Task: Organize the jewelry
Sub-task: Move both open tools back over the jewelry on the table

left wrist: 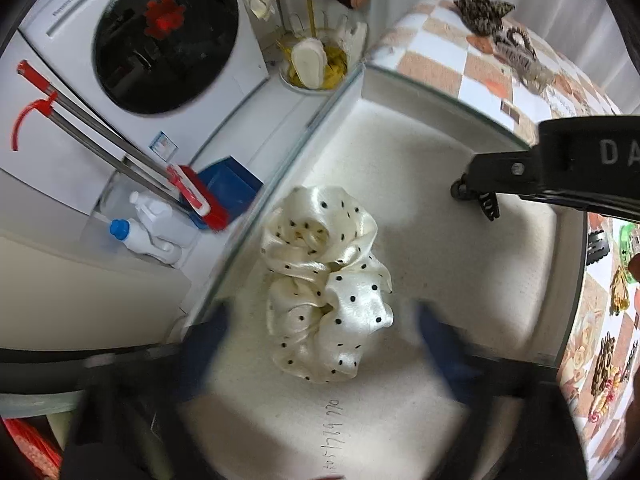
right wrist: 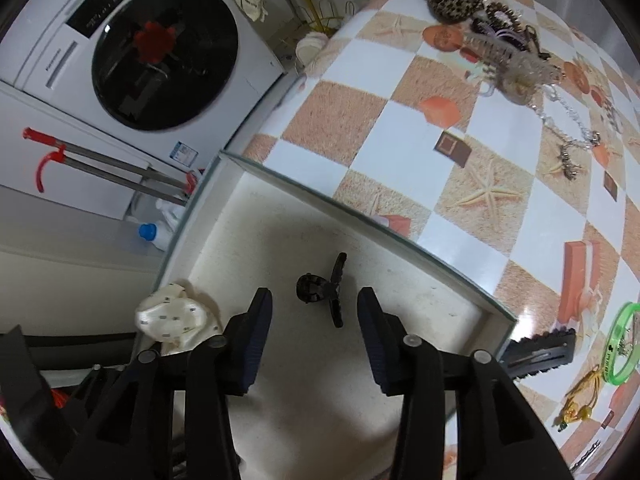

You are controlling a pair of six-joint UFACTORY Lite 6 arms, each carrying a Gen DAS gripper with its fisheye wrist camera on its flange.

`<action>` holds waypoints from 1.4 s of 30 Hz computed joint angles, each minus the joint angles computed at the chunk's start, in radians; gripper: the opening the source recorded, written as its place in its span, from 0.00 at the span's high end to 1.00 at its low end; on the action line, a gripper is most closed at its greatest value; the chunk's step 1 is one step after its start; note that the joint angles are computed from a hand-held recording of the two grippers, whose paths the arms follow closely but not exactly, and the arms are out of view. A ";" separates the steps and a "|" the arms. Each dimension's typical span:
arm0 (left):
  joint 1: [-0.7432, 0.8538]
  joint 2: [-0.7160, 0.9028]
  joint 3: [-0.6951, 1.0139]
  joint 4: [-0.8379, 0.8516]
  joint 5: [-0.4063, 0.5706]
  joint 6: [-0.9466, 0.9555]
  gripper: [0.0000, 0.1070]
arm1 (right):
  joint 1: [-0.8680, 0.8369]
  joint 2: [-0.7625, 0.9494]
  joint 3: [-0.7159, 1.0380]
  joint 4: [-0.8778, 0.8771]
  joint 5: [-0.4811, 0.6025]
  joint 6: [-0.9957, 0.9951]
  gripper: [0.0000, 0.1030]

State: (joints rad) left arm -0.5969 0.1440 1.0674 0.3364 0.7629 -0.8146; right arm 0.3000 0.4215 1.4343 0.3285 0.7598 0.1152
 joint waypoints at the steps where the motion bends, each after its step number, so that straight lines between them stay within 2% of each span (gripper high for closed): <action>1: -0.007 -0.013 -0.004 0.016 0.003 -0.013 0.04 | -0.008 -0.019 -0.014 0.008 0.001 -0.005 0.53; 4: -0.014 -0.027 0.008 0.011 0.029 0.003 0.04 | -0.041 -0.086 -0.055 0.024 0.010 -0.014 0.52; 11: -0.048 -0.041 0.056 -0.046 0.066 0.081 0.04 | -0.156 -0.307 -0.209 0.047 0.046 -0.026 0.25; 19: -0.165 0.059 0.253 -0.027 0.167 0.088 0.04 | -0.418 -0.578 -0.419 0.054 0.157 -0.075 0.21; 20: -0.180 0.076 0.277 -0.020 0.172 0.088 0.04 | -0.473 -0.615 -0.446 0.054 0.179 -0.102 0.19; 21: -0.194 0.098 0.306 -0.013 0.181 0.092 0.04 | -0.508 -0.646 -0.463 0.046 0.199 -0.106 0.13; 27: -0.263 0.254 0.497 -0.043 0.244 0.171 0.04 | -0.846 -0.773 -0.551 0.029 0.331 -0.269 0.12; 32: -0.326 0.345 0.633 -0.033 0.268 0.216 0.04 | -1.111 -0.810 -0.605 -0.005 0.395 -0.412 0.12; 39: -0.385 0.552 0.946 -0.057 0.323 0.320 0.04 | -1.371 -0.774 -0.644 -0.071 0.392 -0.534 0.12; 42: -0.395 0.688 1.151 -0.091 0.366 0.392 0.04 | -1.426 -0.744 -0.651 -0.095 0.364 -0.550 0.12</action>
State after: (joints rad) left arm -0.9916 0.8317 2.2189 0.2453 1.1293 -0.4221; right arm -1.1256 -0.3229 0.7835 0.2335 1.1238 -0.4350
